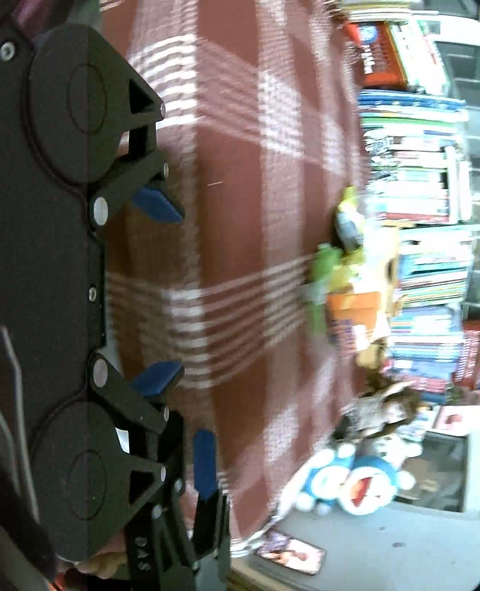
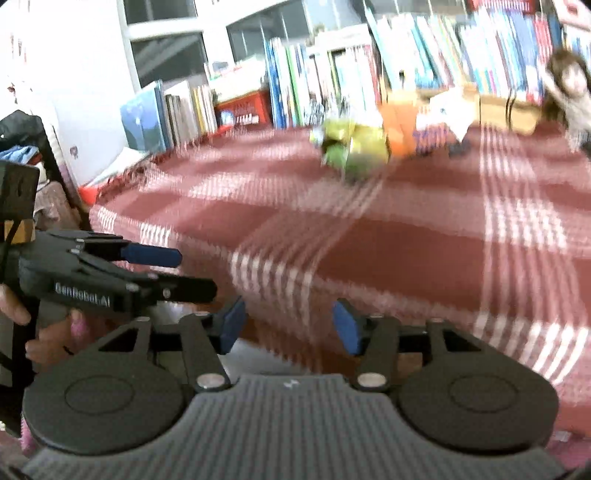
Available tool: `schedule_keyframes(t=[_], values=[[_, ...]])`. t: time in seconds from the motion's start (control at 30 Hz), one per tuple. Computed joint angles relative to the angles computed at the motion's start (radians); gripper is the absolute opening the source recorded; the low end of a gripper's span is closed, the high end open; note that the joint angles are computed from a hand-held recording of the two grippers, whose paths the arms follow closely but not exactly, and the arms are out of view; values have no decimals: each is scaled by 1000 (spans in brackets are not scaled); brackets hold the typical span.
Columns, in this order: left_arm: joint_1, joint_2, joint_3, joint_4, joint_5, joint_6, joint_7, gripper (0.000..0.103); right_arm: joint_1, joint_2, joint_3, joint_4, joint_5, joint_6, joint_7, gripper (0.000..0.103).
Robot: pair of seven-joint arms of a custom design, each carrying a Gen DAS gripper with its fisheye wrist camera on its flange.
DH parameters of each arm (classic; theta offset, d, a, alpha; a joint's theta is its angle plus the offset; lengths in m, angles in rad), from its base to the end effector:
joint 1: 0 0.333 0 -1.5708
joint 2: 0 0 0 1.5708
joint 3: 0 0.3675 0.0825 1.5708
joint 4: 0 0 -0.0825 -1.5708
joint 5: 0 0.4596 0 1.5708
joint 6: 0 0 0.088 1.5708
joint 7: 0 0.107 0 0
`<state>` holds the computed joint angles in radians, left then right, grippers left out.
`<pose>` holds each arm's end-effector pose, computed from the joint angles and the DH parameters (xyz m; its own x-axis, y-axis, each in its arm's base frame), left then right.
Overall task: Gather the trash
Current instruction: 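Grasp green plastic wrapper with left tool while right tool grasps printed snack wrapper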
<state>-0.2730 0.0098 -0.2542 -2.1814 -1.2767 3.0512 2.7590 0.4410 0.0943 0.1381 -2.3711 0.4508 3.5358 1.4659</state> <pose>0.5686 -0.2443 0.4514 -0.5131 -0.8493 0.1239 -0.5684 0.2281 -0.7905 0.5280 0.2801 0.4023 0.2640 -0.9440 -0.1977 -0.5419 0.0244 -0.8401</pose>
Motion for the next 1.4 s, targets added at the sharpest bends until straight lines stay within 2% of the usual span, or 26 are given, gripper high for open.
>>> schedule_keyframes(t=[0.1, 0.2, 0.33, 0.4, 0.5, 0.53, 0.57, 0.6, 0.67, 0.73, 0.8, 0.87, 0.9, 0.93, 0.97, 1.0, 1.03, 1.07, 1.1, 1.13, 1.17, 1.2, 1.23, 1.27, 1.37, 1.4], values=[[11, 45, -8, 78, -33, 8, 13, 82, 40, 10, -29, 37, 145, 46, -152, 75], [35, 105, -27, 170, -26, -9, -22, 84, 34, 25, -39, 82, 227, 87, -208, 83], [70, 211, -47, 310, 63, -69, -215, 84, -9, 50, -51, 149, 256, 97, -198, 92], [51, 275, -31, 381, 175, -56, -370, 84, -52, 69, -54, 190, 224, 61, -128, 96], [-59, 369, 82, 474, 438, -36, -663, 84, -149, 114, -38, 252, 93, -7, 56, 100], [-121, 402, 152, 508, 533, -36, -779, 84, -175, 136, -34, 281, 67, -26, 110, 100], [-157, 427, 194, 533, 591, -37, -851, 84, -197, 161, -28, 311, 52, -36, 163, 101], [-189, 455, 232, 564, 640, -46, -916, 84, -249, 187, 4, 339, 1, -46, 243, 100], [-225, 505, 278, 621, 708, -74, -1013, 84, -342, 235, 69, 384, -91, -61, 383, 101], [-243, 546, 305, 668, 754, -90, -1090, 84, -397, 284, 109, 435, -146, -74, 476, 101], [-262, 583, 333, 707, 798, -95, -1162, 83, -408, 331, 113, 492, -153, -87, 539, 100], [-286, 610, 368, 731, 847, -98, -1229, 76, -433, 373, 136, 538, -155, -84, 605, 100], [-309, 623, 403, 740, 880, -101, -1274, 66, -456, 394, 159, 556, -164, -79, 642, 100], [-351, 631, 455, 735, 896, -80, -1299, 51, -487, 417, 190, 574, -183, -76, 682, 99], [-361, 632, 472, 730, 962, -73, -1347, 43, -525, 438, 230, 589, -212, -77, 721, 95], [-348, 627, 455, 723, 978, -67, -1342, 32, -553, 455, 260, 602, -237, -83, 754, 83], [-311, 613, 402, 708, 950, -53, -1295, 23, -572, 465, 280, 608, -255, -93, 779, 66], [-277, 602, 359, 696, 956, -47, -1285, 23, -610, 477, 322, 608, -289, -94, 801, 64], [-270, 591, 351, 681, 969, -42, -1288, 23, -624, 477, 337, 600, -312, -93, 815, 44], [-270, 579, 352, 662, 988, -27, -1292, 22, -608, 460, 317, 589, -314, -113, 815, 23], [-264, 564, 347, 638, 1005, -7, -1292, 22, -593, 442, 300, 577, -294, -138, 797, 20], [-252, 550, 334, 617, 1018, 9, -1288, 22, -613, 430, 317, 559, -313, -153, 802, 17], [-230, 533, 308, 593, 1027, 22, -1277, 22, -664, 427, 370, 539, -346, -156, 805, 12], [-210, 520, 288, 574, 1036, 32, -1271, 22, -730, 424, 439, 512, -381, -158, 801, 11], [-153, 475, 233, 507, 1068, 75, -1256, 22, -823, 379, 526, 433, -424, -173, 786, 10], [-137, 460, 220, 486, 1081, 89, -1255, 22, -874, 368, 574, 403, -443, -175, 785, 10]])
